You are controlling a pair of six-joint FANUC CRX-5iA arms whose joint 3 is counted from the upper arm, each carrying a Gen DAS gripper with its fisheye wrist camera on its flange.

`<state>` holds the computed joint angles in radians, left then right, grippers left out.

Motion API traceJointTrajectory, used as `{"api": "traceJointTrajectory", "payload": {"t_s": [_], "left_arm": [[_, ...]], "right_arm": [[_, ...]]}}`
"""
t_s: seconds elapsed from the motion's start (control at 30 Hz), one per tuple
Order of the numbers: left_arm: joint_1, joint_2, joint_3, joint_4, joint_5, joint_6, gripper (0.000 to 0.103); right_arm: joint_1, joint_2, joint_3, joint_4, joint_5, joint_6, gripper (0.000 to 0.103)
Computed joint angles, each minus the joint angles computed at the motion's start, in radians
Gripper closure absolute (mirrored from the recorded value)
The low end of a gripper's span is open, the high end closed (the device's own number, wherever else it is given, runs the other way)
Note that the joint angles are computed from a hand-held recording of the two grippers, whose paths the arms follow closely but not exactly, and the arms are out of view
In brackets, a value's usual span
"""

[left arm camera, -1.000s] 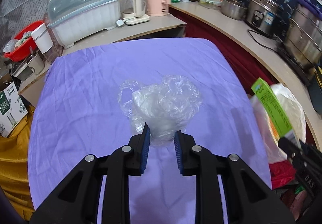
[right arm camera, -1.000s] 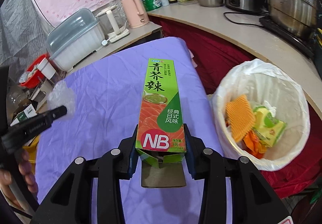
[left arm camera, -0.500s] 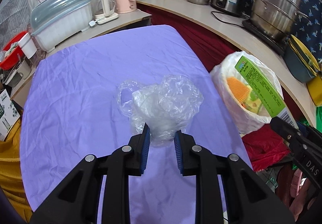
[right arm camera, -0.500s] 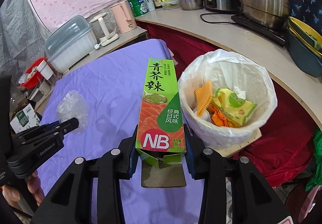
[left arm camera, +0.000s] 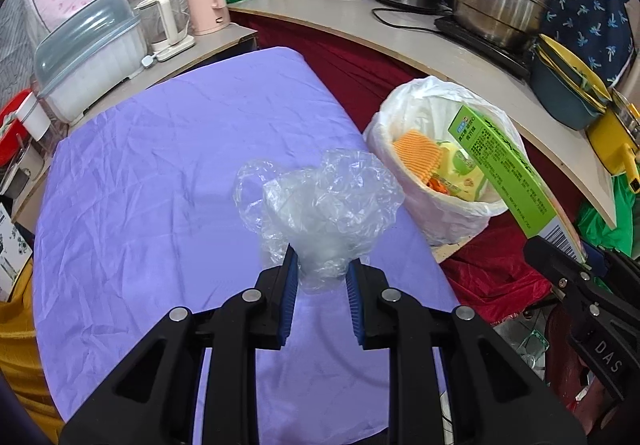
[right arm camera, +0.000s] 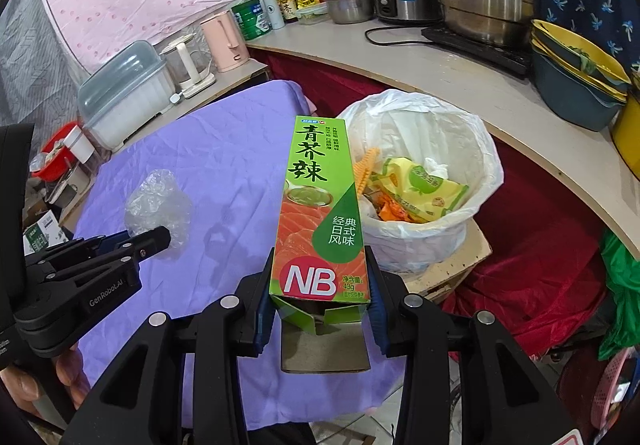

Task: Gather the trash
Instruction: 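Carry the juice box and plastic wrap with both tools over the bin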

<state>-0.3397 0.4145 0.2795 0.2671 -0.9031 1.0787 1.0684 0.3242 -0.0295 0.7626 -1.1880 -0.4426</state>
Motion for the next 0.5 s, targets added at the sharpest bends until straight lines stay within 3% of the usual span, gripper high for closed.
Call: {"api": "traceJointTrajectory", "payload": {"t_s": [0.3, 0.5], "left_arm": [[-0.051, 0.038, 0.043, 0.024, -0.029, -0.016, 0.081], [-0.089, 0.114, 0.138, 0.083, -0.085, -0.049, 0.080]], "right_arm": [[0.010, -0.071, -0.105, -0.012, -0.028, -0.105, 0.066], [-0.016, -0.109, -0.157, -0.065, -0.018, -0.125, 0.066]]}}
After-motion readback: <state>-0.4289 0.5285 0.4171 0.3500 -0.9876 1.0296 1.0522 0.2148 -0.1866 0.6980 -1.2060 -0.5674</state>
